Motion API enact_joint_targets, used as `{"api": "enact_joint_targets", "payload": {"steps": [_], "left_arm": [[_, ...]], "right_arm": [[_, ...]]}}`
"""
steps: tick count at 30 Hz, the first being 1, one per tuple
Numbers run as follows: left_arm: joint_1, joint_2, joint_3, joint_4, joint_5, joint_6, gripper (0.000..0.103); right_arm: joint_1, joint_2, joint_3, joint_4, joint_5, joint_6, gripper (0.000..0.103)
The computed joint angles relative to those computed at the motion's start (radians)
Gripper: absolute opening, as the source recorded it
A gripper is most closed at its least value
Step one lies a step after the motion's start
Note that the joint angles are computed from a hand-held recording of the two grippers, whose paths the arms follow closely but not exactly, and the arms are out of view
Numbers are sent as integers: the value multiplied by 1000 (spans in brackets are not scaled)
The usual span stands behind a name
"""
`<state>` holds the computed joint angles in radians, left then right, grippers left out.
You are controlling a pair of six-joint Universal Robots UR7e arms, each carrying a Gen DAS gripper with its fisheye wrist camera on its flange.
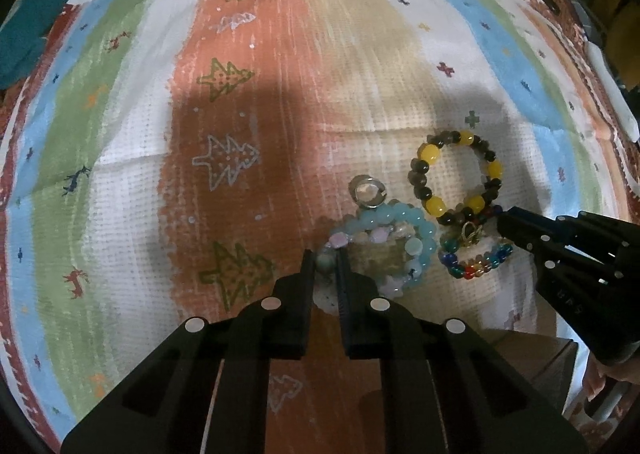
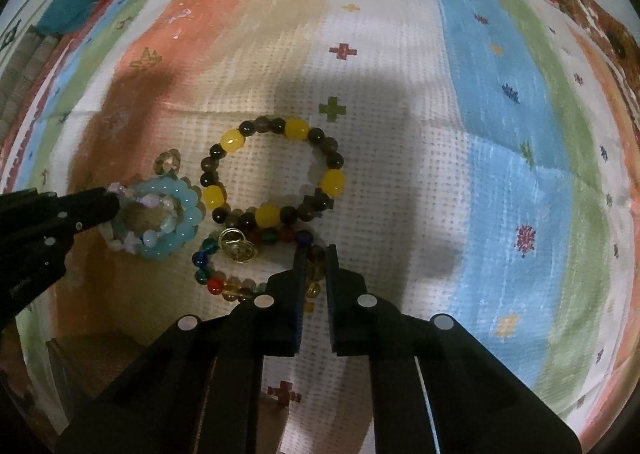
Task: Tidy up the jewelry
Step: 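Close left tool on the pale pink-white bracelet while right tool grips the multicolour bracelet, then lift and carry both held bracelets over the silver tin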
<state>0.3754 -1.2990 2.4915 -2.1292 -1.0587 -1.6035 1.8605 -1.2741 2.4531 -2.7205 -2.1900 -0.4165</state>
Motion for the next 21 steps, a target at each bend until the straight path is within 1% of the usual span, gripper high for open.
{"api": "enact_joint_targets", "payload": {"steps": [2,8,9,11,13,16,21], "left_arm": [[-10,-13,-2,15,6,-7,10],[-54,-29,-14,46,14,-28,10],[-68,-46,-8,60,10,-36,10],[-72,-36,-20,57,19,-30,10],[-91,-40,-24,69,20,-42,10],[-93,-35,-38,76,31,-38,10],[-117,-41,-53,108,43,-56,10]], "right_arm": [[2,-34,8,13,12,-7,10],[40,-91,7,40,45,-5,10],[41,-103,8,44,50,-10,10],[43,-117,2,58,57,-14,10],[39,-138,8,63,61,-23,10],[50,-146,12,53,61,-20,10],[62,-164,5,64,79,-20,10]]}}
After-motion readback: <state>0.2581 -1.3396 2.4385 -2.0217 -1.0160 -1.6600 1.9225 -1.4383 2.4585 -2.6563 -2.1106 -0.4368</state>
